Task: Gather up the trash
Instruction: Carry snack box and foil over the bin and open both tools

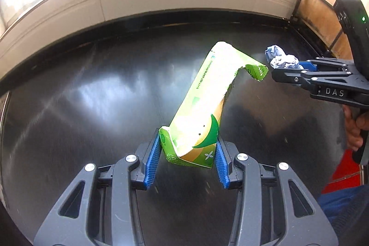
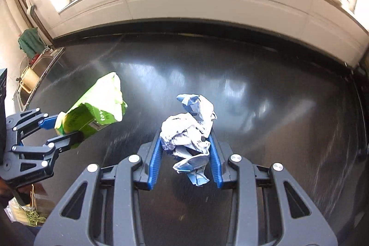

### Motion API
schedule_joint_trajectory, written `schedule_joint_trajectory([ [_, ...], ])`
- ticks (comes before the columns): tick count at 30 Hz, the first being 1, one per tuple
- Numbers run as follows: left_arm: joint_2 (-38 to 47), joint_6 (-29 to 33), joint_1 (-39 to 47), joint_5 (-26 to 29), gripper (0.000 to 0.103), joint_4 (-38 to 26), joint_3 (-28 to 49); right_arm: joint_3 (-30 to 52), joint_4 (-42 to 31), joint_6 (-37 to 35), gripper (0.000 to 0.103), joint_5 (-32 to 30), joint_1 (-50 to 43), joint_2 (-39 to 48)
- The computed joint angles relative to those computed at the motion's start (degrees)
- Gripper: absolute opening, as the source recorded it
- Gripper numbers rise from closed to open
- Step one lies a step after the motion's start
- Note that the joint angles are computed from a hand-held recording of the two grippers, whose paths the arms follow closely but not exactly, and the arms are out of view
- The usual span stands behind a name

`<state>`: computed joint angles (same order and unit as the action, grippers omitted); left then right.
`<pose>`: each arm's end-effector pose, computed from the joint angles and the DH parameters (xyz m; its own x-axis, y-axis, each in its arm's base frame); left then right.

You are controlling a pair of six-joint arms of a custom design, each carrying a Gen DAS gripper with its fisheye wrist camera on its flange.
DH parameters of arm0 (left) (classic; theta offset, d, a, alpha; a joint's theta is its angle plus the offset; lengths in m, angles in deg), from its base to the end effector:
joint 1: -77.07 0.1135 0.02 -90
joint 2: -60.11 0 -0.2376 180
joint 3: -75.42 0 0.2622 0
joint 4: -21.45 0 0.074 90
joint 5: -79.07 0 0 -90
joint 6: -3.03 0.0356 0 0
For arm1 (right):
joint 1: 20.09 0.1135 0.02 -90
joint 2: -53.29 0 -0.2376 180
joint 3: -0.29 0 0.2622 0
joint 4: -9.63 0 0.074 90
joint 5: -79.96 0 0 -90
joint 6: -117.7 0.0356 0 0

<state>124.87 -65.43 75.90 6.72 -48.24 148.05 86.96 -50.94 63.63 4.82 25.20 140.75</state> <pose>0.2291 -0.0155 0.2692 -0.7600 0.3655 -0.5374 0.4748 0.8769 -0.0752 0.2342 0.2236 0.2521 -0.8523 -0.0548 -0.5202 -0.1239 0.9873 0.0990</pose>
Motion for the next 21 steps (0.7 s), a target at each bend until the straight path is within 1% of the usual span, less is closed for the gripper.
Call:
schedule_joint_trajectory([
  [1,-2.77,-0.67,-0.52,-0.39,0.042,-0.89,-1.48,0.89,-0.74,1.9,0.037,0.95,2.06,0.69],
  [3,-5.66,-2.2,-2.3,-1.48,0.042,-1.91,-2.78,-0.12,-1.71,3.68,0.037,1.92,4.11,-0.8],
  [4,-7.37,-1.8,-1.77,-1.39,0.042,-2.74,-3.48,-0.51,-2.55,4.7,0.037,2.59,5.35,-1.65],
  [5,-8.3,-2.67,-2.72,-2.01,0.042,-2.85,-3.93,-1.03,-2.9,5.63,0.037,3.2,6.41,-2.4],
  [6,-9.37,-2.34,-2.15,-1.96,0.042,-3.45,-4.27,-0.06,-3.24,6.52,0.037,3.87,7.49,-1.6],
  [7,-10.38,-2.24,-1.64,-1.87,0.042,-3.93,-4.52,0.28,-3.58,6.93,0.037,4.24,8.16,-1.51],
  [9,-12.45,-2.24,-0.88,-1.82,0.042,-4.86,-5.06,-1.32,-4.68,7.08,0.037,4.92,9.28,-4.48],
  [12,-15.18,-2.11,2.14,-1.35,0.042,-6.43,-5.3,1.53,-5.08,6.51,0.037,5.95,11.09,-2.57],
  [13,-16.25,-0.75,4.72,-0.22,0.042,-7.58,-5.35,1.92,-5.02,6.06,0.037,5.71,11.16,-2.49],
  [17,-19.44,3.14,14.67,2.79,0.042,-11.56,-4.75,9.66,-4.51,2.98,0.037,5.05,13.19,4.09],
  [18,-19.7,4.92,18.41,4.09,0.042,-12.8,-4.43,13.23,-4.21,1.44,0.037,4.52,13.97,7.2],
  [20,-20.28,9.84,28.12,6.85,0.042,-15.49,-3.94,17.61,-4.15,-0.32,0.037,3.31,15.22,10.72],
  [21,-20.12,13.46,34.57,8.66,0.042,-17.18,-3.56,21.94,-4.05,-1.81,0.037,2.19,15.99,14.44],
])
